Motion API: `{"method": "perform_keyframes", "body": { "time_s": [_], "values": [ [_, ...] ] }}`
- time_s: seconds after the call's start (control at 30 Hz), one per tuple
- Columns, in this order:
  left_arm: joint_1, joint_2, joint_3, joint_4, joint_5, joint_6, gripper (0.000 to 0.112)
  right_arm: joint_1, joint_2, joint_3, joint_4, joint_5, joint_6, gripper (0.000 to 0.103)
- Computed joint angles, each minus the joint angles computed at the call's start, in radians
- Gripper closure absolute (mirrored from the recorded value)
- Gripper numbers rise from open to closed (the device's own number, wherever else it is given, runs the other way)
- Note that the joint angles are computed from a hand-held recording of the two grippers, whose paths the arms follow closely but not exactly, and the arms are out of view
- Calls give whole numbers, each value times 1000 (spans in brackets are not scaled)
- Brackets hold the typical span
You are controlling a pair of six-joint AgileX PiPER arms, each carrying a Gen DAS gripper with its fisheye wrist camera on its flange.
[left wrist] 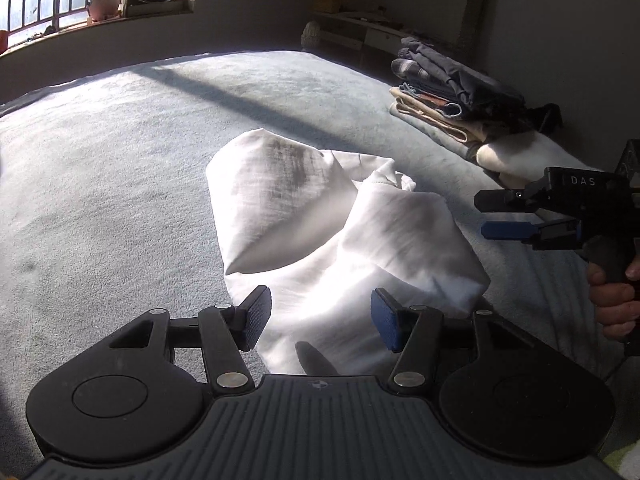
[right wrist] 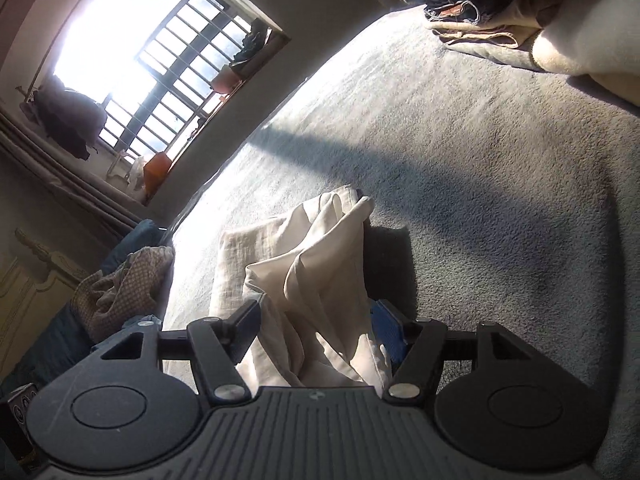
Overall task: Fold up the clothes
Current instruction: 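Press the bunched cloth with both open grippers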
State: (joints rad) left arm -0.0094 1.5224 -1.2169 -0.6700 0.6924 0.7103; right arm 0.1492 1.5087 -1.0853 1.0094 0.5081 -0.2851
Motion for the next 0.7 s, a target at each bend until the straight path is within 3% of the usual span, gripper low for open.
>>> {"method": "perform_keyframes", "body": {
  "time_s": [0.2, 0.43, 0.57, 0.7],
  "values": [
    [-103, 70, 20, -25, -63, 156, 57, -103, 235, -252, 97, 149, 95, 35],
    [-134, 94, 49, -47, -84, 194, 57, -106, 584, -742, -169, 364, 548, 35],
    [-127, 102, 58, -74, -78, 222, 57, -77, 712, -977, -295, 466, 687, 36],
    [-130, 101, 80, -102, -88, 271, 57, -22, 830, -1255, -466, 603, 753, 43]
  ]
}}
